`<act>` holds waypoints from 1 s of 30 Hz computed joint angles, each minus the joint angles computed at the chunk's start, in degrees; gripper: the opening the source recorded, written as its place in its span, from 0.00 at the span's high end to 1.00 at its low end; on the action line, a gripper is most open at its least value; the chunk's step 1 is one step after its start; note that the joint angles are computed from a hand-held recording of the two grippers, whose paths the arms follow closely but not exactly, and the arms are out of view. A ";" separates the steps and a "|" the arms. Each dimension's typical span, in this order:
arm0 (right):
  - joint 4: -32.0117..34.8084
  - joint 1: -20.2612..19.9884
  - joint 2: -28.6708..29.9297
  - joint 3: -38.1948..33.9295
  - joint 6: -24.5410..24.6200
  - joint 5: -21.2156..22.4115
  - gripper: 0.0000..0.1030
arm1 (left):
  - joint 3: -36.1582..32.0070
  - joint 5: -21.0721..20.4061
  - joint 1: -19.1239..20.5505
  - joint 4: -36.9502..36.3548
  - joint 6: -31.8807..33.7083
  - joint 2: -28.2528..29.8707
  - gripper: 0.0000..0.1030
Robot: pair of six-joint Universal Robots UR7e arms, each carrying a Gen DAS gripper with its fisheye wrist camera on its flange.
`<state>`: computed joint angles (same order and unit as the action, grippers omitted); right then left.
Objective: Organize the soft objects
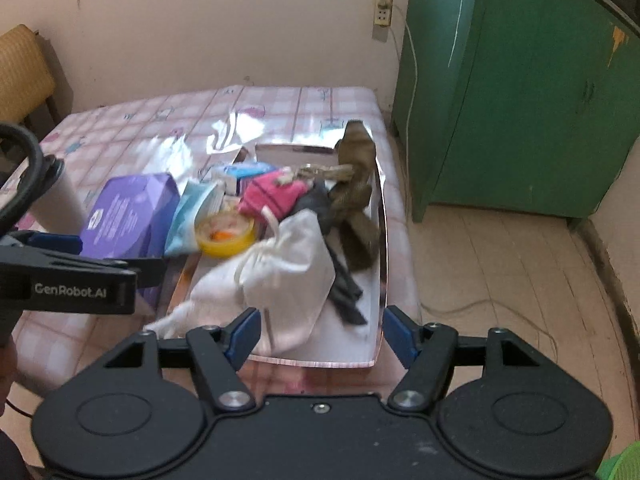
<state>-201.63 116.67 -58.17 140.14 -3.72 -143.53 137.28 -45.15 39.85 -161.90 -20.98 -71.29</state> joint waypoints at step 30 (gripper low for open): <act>6.24 1.95 -1.37 1.85 4.03 -1.37 0.22 | 3.42 -0.28 -3.19 4.00 -5.11 -2.30 0.00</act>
<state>-195.39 118.62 -59.54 141.99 0.31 -144.90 140.70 -45.43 36.66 -157.90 -26.10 -73.59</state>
